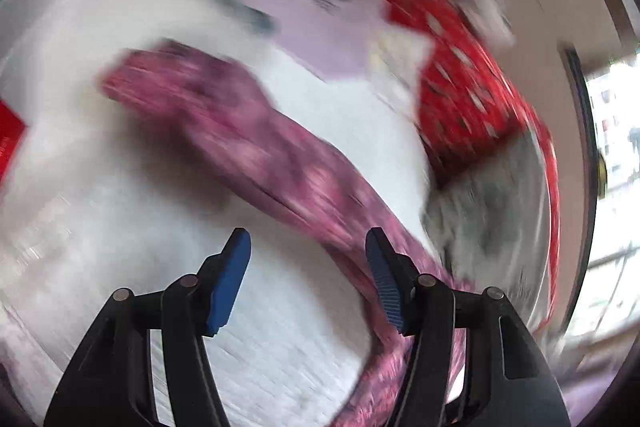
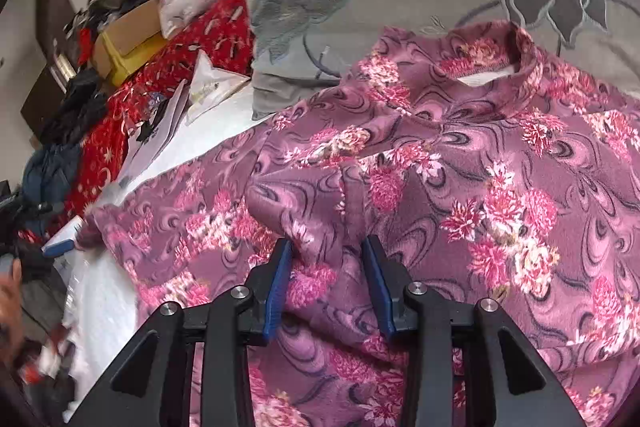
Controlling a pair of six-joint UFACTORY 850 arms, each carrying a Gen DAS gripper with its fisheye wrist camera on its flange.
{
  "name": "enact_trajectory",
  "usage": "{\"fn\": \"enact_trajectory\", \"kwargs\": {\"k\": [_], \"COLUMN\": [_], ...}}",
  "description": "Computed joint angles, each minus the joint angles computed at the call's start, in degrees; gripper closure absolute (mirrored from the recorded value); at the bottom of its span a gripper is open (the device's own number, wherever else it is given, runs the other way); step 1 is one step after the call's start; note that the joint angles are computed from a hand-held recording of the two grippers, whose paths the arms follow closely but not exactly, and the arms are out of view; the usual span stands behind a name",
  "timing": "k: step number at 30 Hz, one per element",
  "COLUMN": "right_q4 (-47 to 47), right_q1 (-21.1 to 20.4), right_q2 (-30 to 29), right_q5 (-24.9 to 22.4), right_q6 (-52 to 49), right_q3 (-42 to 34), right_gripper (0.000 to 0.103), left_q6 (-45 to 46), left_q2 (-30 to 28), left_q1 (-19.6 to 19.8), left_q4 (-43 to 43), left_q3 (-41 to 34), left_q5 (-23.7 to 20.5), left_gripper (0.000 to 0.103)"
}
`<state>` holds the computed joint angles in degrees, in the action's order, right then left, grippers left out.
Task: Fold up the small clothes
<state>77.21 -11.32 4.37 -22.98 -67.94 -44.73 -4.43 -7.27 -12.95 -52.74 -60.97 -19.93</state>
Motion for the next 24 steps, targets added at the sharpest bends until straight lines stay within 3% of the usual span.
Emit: {"fn": "enact_trajectory", "kwargs": {"k": [9,11,12,18,24], "right_q4": [-1.2,-1.0,-1.1,-1.5,-17.2], "right_q1": [-0.2,-0.2,-0.1,0.1,-0.6], "right_q2": [0.0,0.0,0.1,-0.1,0.1], "right_q5": [0.1,-0.1,0.0,-0.1,-2.2], "right_q6": [0.9,0.9,1.1,1.8,17.1], "right_q3": [-0.3,-0.3,-0.3,-0.2,-3.2], "right_gripper": [0.063,0.063,0.063,0.063,0.064], "left_q6": [9.6,13.8,14.8,10.4,6.0], "left_q2": [-6.9,-6.9,-6.1,-3.6,-4.0], "left_q1": [6.1,6.4,6.7,2.2,-4.4], "left_q4": [-17.4,-21.2,-20.4,-7.4,1.9], "left_q3": [-2.0,-2.4,-2.4,-6.3,-11.5], "left_q5": [-2.0,-1.9,-2.4,2.5,3.1], "left_gripper": [0.048,0.077,0.1,0.1,0.1]}}
